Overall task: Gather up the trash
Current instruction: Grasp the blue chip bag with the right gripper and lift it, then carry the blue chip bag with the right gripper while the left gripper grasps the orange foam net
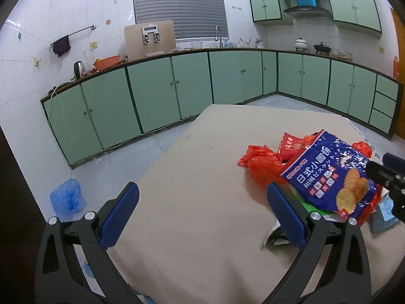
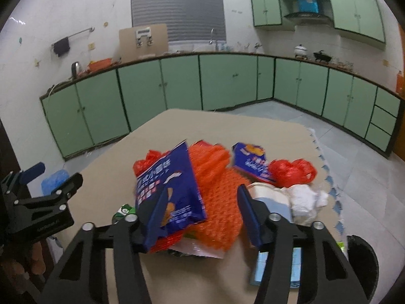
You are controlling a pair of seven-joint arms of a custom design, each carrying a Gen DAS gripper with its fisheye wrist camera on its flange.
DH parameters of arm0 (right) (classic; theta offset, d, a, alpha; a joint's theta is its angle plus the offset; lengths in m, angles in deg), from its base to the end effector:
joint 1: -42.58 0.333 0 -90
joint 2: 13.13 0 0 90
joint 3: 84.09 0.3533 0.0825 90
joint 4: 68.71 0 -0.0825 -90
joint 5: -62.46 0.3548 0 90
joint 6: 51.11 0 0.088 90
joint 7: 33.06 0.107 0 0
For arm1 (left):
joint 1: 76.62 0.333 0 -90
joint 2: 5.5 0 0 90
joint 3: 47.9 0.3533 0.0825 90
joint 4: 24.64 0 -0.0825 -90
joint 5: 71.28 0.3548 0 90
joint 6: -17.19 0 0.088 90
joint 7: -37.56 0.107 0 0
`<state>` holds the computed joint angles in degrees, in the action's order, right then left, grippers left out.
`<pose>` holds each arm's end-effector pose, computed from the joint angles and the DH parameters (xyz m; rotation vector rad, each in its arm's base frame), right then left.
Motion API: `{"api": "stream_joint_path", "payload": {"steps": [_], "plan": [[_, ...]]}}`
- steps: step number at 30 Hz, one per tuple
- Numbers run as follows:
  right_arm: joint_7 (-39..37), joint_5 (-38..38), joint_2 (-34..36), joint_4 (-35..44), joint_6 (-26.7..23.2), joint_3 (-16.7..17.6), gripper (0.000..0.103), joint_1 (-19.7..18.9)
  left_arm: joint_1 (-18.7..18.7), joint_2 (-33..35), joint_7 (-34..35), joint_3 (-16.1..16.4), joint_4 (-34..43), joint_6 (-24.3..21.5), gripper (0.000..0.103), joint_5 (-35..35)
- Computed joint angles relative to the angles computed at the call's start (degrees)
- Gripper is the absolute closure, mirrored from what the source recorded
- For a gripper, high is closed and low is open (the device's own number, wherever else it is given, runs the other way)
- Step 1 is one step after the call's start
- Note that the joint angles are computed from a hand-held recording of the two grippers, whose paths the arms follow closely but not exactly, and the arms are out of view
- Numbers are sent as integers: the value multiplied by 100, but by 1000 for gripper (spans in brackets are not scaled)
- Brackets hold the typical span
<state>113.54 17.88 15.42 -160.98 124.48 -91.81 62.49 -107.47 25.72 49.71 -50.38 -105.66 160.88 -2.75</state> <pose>0.6806 0.2259 0.4823 -1.6154 1.5784 -0.7607 0.6208 -0.4070 0.4851 -1.5459 1.5897 -0.7710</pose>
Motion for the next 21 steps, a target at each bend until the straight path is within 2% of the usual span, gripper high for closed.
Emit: {"api": "stream_joint_path", "payload": {"steps": [1,3,4,8,14,16,18,21], "plan": [[-173,116,22,25,-53,181,56,-128,16,16,55,9,18,22,5,-50],[-518,367,53,62,-138,489,69,-329,45,41,90,-10,31,39,5,-116],[-700,490,76,82,-175,625,73,-411,72,54,121,-16,48,59,5,-160],[-1073,748,61,35,-187,735,95,-442,80,102,196,-8,95,97,5,-246],[-1198,797,-85,-195,292,595,101,-384,18,163,297,-6,206,126,5,-330],[-1055,721,-162,-286,514,370,102,-251,-20,169,304,5,229,148,5,-320],[-746,599,-259,-404,767,-41,102,6,-45,174,317,0,259,215,5,-318],[-679,698,-371,-554,1068,131,102,-253,-88,225,389,-26,369,317,5,-362]]}}
